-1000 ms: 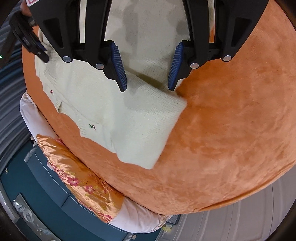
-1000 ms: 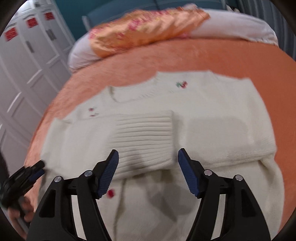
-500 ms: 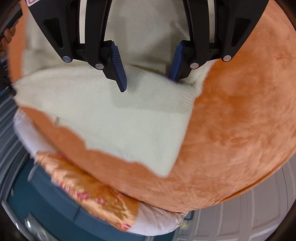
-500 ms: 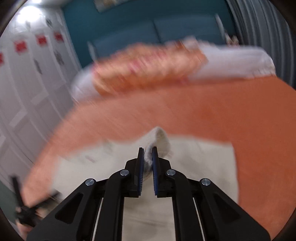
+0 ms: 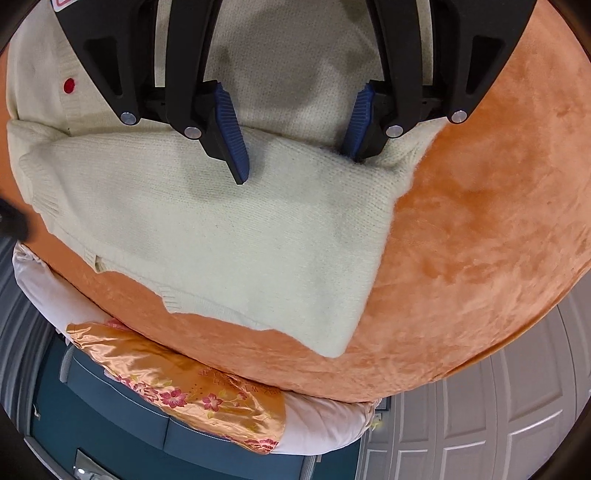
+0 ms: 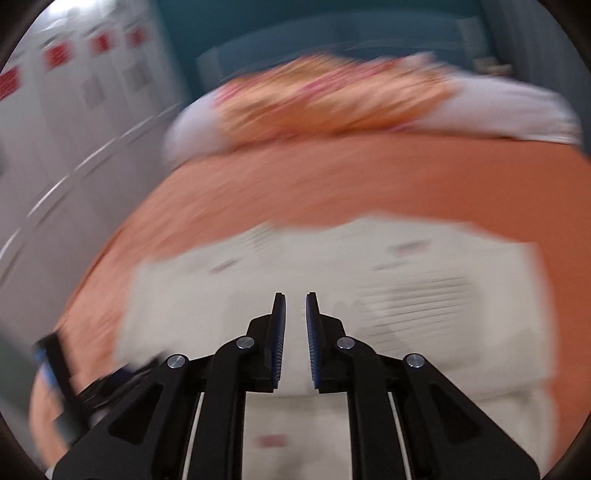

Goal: Fold small clothes

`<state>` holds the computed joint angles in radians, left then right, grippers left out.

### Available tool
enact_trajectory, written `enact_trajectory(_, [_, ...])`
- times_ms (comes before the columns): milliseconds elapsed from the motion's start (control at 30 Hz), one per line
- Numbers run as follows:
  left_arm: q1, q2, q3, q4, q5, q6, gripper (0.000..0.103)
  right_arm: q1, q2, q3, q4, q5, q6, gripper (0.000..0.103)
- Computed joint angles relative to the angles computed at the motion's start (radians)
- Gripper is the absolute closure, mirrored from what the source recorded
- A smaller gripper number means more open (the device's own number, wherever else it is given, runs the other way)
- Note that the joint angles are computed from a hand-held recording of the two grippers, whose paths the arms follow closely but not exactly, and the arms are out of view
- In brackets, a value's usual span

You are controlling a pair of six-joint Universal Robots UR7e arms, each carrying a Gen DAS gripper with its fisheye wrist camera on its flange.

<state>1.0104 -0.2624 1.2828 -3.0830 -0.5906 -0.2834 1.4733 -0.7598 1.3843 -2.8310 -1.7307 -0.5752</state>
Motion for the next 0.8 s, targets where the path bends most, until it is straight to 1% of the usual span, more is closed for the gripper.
enact_trajectory(33, [0.0,0.0,0.0,-0.001,-0.001,0.001,0.052,0.009,0.028,-0.02,0.037,-0.009,-0.02,0.092])
enact_trajectory(67, [0.0,0.0,0.0,0.0,-0.001,0.0,0.052,0.018,0.063,-0.047,0.065,-0.048,-0.051,0.092])
enact_trajectory(133, [0.001,0.002,0.0,-0.004,-0.003,0.004,0.051,0.026,0.104,-0.078,0.045,-0.12,-0.075,0.092])
enact_trajectory(167, [0.001,0.003,0.002,-0.014,-0.005,0.009,0.051,0.016,0.109,-0.081,0.017,-0.141,-0.079,0.095])
enact_trajectory(200, [0.002,0.004,0.003,-0.023,-0.01,0.014,0.049,0.002,0.094,-0.073,0.009,-0.134,-0.072,0.095])
enact_trajectory(267, [0.004,0.005,0.001,-0.026,-0.017,0.02,0.047,-0.042,0.046,-0.049,0.014,-0.077,-0.037,0.101])
enact_trajectory(300, [0.004,0.007,-0.001,-0.027,-0.016,0.025,0.046,-0.063,0.023,-0.033,-0.021,-0.09,-0.014,0.1])
enact_trajectory(333, [0.004,0.008,-0.002,-0.026,-0.015,0.027,0.046,-0.077,0.01,-0.022,-0.083,-0.141,-0.004,0.096])
enact_trajectory(367, [0.003,0.008,-0.002,-0.028,-0.015,0.029,0.046,-0.095,-0.019,-0.008,-0.104,-0.15,0.027,0.097])
enact_trajectory(400, [0.003,0.008,-0.002,-0.03,-0.014,0.031,0.046,-0.113,-0.049,0.004,-0.099,-0.118,0.067,0.096])
enact_trajectory(433, [0.003,0.008,-0.003,-0.028,-0.014,0.03,0.046,-0.125,-0.063,0.005,-0.115,-0.127,0.101,0.087])
enact_trajectory(467, [0.003,0.009,-0.003,-0.026,-0.013,0.03,0.045,-0.128,-0.068,-0.006,-0.128,-0.158,0.128,0.064])
enact_trajectory(500, [0.002,0.009,-0.004,-0.022,-0.01,0.029,0.045,-0.139,-0.079,-0.021,-0.12,-0.148,0.16,0.057])
enact_trajectory(533, [0.001,0.009,-0.007,-0.016,-0.006,0.028,0.045,-0.149,-0.086,-0.036,-0.085,-0.112,0.186,0.055])
enact_trajectory(567, [0.001,0.01,-0.011,-0.006,-0.002,0.025,0.045,-0.156,-0.083,-0.065,-0.03,-0.084,0.221,0.055])
enact_trajectory(633, [0.0,0.008,-0.014,0.007,-0.001,0.018,0.045,-0.167,-0.072,-0.105,0.049,-0.036,0.249,0.053])
enact_trajectory(667, [0.0,0.005,-0.015,0.018,-0.002,0.012,0.045,-0.171,-0.069,-0.112,0.07,-0.028,0.244,0.053])
enact_trajectory(700, [0.001,-0.001,-0.014,0.032,-0.006,0.0,0.045,-0.165,-0.044,-0.14,0.091,-0.046,0.233,0.053])
enact_trajectory(733, [0.0,-0.004,-0.014,0.044,-0.008,-0.01,0.045,-0.158,-0.037,-0.135,0.097,-0.068,0.208,0.056])
enact_trajectory(767, [-0.001,-0.012,-0.012,0.06,-0.008,-0.024,0.045,-0.149,-0.017,-0.148,0.105,-0.084,0.164,0.078])
enact_trajectory(800, [-0.005,-0.021,-0.014,0.097,0.014,-0.044,0.046,-0.135,-0.027,-0.123,0.082,-0.097,0.131,0.086])
